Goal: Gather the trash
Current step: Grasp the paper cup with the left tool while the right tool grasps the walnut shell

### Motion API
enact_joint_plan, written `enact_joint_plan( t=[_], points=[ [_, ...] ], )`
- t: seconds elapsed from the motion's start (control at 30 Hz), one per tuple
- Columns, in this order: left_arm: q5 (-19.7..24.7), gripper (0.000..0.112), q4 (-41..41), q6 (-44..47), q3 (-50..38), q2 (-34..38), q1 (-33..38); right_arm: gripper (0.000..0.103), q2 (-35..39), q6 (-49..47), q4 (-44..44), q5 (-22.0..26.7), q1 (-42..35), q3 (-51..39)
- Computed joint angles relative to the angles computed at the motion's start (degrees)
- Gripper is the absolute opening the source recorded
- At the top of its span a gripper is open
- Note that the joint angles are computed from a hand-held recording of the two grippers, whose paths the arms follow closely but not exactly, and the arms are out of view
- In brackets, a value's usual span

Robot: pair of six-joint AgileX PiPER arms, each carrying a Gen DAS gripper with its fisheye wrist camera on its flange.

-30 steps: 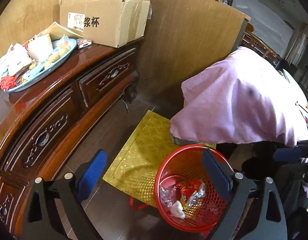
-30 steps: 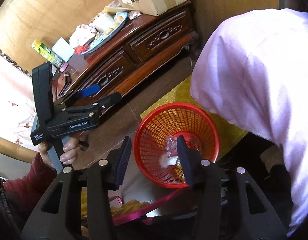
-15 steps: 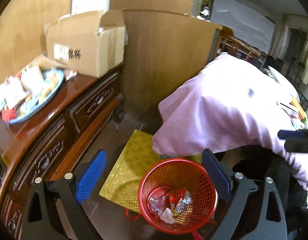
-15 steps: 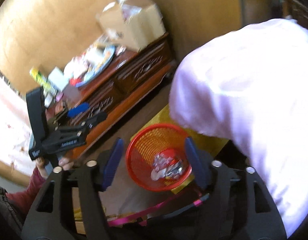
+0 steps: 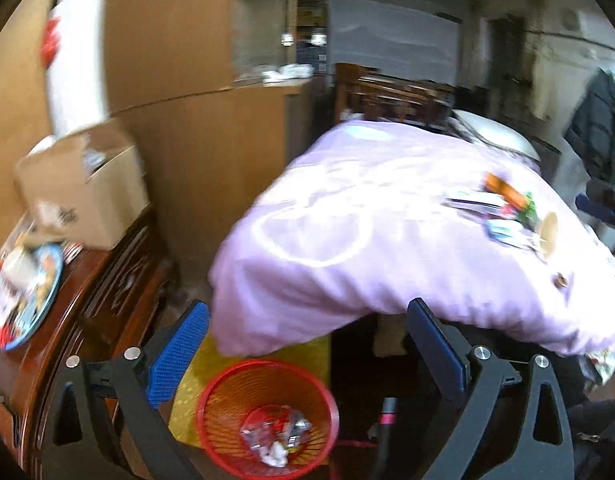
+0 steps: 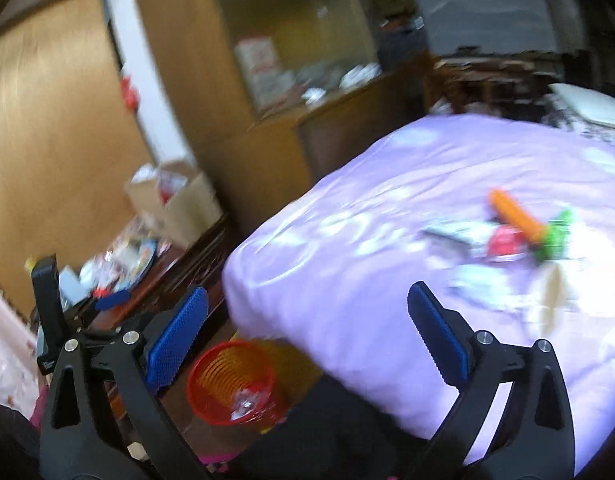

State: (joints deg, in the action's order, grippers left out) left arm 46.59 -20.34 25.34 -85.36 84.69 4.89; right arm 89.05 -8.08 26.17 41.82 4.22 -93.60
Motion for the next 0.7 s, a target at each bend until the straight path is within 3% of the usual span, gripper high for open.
enact_joint_plan(
  t=[0.13, 0.3, 0.53, 0.7],
  points=[
    [0.26, 0.097, 10.76, -9.02, -3.18, 1.04, -12.06, 0.096, -5.49, -10.58, 9.58, 1.99, -12.17, 7.49],
    [2.24, 0.097, 17.89, -16.99, -10.30, 6.90, -23.18, 0.096, -7.36, -22.02, 18.90, 3.69, -23.04, 15.74],
    [7.21, 0.097, 20.38, -22.39, -26.69, 21.02, -32.31, 0.096, -5.03, -30.41, 21.11, 0.69, -26.52, 22.92],
    [11.85, 0.097, 20.78, -23.44, -37.14, 28.92, -34.77, 0.096, -2.45, -34.23, 22.96, -1.33, -25.37, 24.86]
  ],
)
